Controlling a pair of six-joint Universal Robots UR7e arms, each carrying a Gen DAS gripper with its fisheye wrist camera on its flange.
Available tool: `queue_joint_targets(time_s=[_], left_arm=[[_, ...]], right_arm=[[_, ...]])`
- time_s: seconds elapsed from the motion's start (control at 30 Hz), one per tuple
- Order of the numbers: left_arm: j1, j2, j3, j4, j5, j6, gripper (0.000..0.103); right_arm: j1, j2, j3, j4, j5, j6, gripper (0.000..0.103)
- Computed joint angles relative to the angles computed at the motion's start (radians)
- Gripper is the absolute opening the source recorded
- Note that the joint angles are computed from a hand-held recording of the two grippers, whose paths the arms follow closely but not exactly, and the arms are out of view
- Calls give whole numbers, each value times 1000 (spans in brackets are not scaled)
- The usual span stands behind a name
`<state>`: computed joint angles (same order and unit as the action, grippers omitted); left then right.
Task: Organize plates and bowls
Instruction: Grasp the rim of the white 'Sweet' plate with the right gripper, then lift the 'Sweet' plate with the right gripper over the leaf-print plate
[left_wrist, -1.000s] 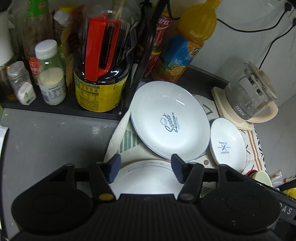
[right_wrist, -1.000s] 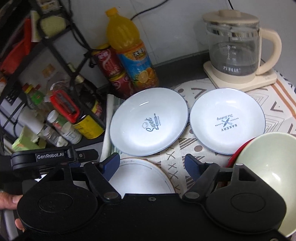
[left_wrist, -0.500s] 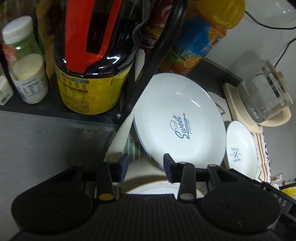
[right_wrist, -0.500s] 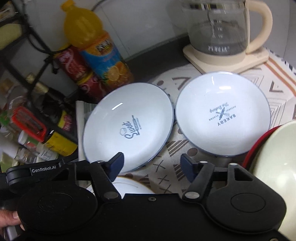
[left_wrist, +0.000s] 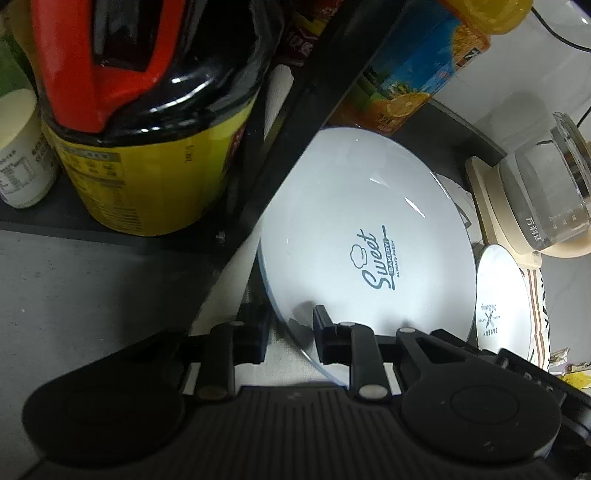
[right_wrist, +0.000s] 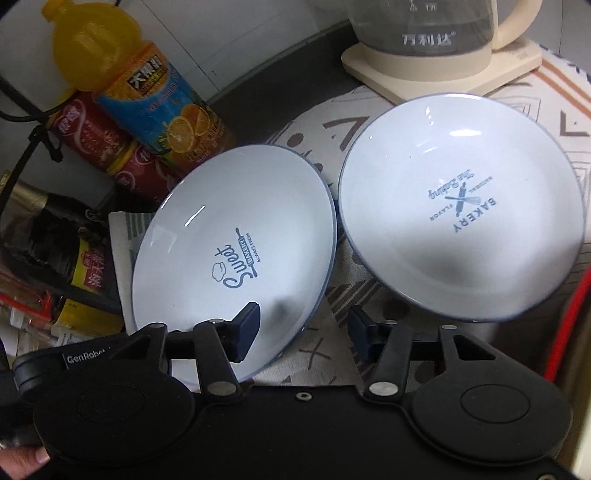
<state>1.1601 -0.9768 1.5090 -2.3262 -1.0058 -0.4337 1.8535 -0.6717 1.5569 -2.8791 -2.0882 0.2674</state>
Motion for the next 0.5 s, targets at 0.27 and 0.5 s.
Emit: queue_joint_targets(time_s=[0.27, 0.5], left_arm=[[2, 22, 1, -65, 14, 8, 19], [-2, 16, 15, -83, 31, -8, 17]], right_arm=[[-10, 39, -52, 12, 8, -9, 46], [-6, 59, -80, 16, 0, -27, 44]])
